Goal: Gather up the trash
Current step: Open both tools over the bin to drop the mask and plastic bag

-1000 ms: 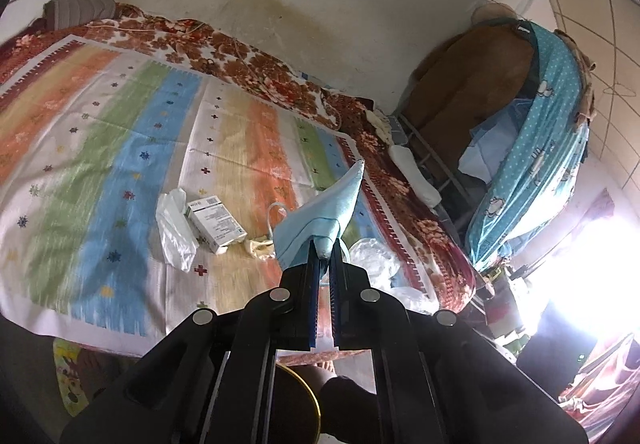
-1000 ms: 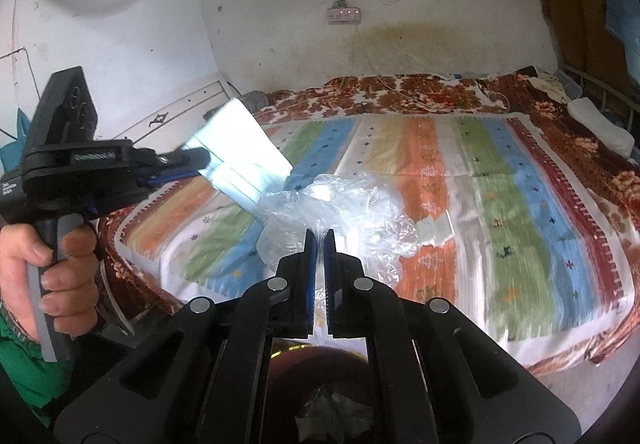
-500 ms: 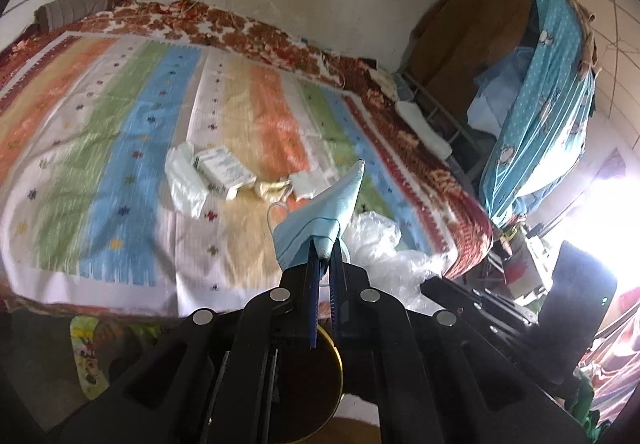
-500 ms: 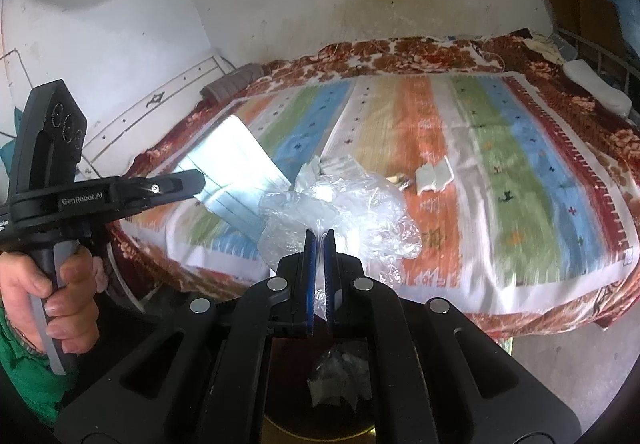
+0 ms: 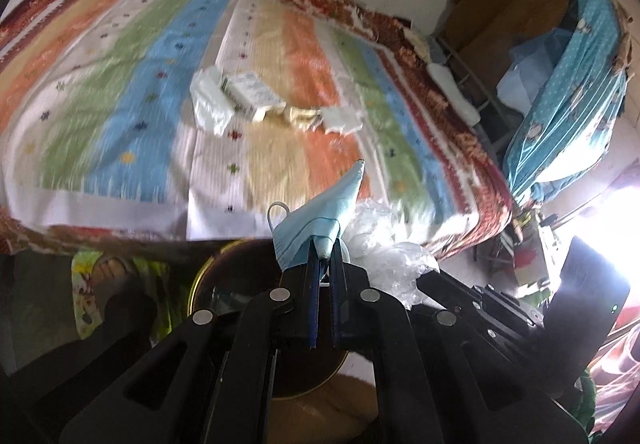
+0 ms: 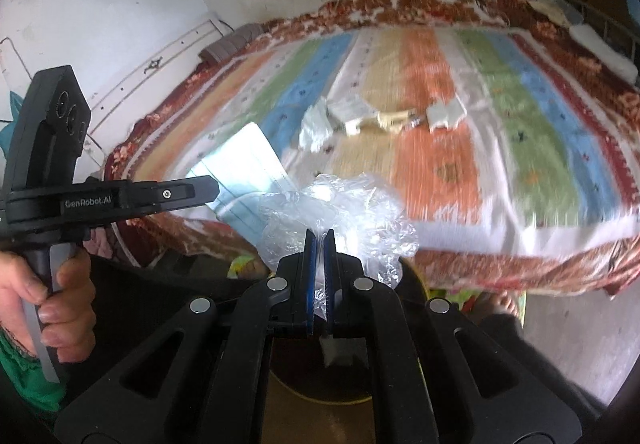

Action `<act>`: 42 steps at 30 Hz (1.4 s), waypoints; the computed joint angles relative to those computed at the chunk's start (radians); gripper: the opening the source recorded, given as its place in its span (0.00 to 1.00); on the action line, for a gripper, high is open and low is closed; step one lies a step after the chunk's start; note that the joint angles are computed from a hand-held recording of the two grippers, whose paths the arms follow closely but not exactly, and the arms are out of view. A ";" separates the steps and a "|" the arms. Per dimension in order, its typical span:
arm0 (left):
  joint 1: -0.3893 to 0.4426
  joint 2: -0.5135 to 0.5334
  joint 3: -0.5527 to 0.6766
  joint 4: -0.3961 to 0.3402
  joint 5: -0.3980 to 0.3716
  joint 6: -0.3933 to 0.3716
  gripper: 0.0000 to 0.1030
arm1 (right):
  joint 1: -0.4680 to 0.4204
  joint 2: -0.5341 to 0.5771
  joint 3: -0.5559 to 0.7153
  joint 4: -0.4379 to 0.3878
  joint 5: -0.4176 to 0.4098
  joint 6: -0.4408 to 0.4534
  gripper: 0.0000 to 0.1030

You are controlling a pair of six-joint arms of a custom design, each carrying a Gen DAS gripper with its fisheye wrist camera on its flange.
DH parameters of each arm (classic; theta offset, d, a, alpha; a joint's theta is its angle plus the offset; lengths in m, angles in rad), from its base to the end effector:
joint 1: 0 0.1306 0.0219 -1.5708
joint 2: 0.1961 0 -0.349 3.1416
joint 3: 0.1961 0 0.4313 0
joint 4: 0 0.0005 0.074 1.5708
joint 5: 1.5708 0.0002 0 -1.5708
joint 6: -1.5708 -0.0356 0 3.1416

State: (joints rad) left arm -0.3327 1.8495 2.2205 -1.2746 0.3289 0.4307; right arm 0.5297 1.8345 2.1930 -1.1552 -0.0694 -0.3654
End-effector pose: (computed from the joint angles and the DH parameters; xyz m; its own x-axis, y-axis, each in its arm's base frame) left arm 0.6103 -0.2236 0.5126 -0.8826 -0.1131 -0.4563 0.1425 0.8606 -0.4889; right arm 0.5660 0.3337 0.5162 -0.7714 -0.0386 -0.6352 -0.2893 0.9103 0.2961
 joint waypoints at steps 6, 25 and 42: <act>-0.013 0.026 0.017 -0.069 -0.023 -0.005 0.04 | 0.005 0.037 0.025 -0.087 -0.016 -0.025 0.03; -0.015 0.191 0.177 -0.309 -0.016 0.046 0.04 | -0.003 0.168 0.128 -0.264 -0.102 -0.113 0.03; -0.012 0.228 0.223 -0.331 -0.015 0.067 0.23 | -0.013 0.214 0.172 -0.307 -0.099 -0.160 0.25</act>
State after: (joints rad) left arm -0.3445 2.0778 2.4431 -1.6054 0.3138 0.4980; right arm 0.5167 2.0481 2.3648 -1.4626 -0.1683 -0.5257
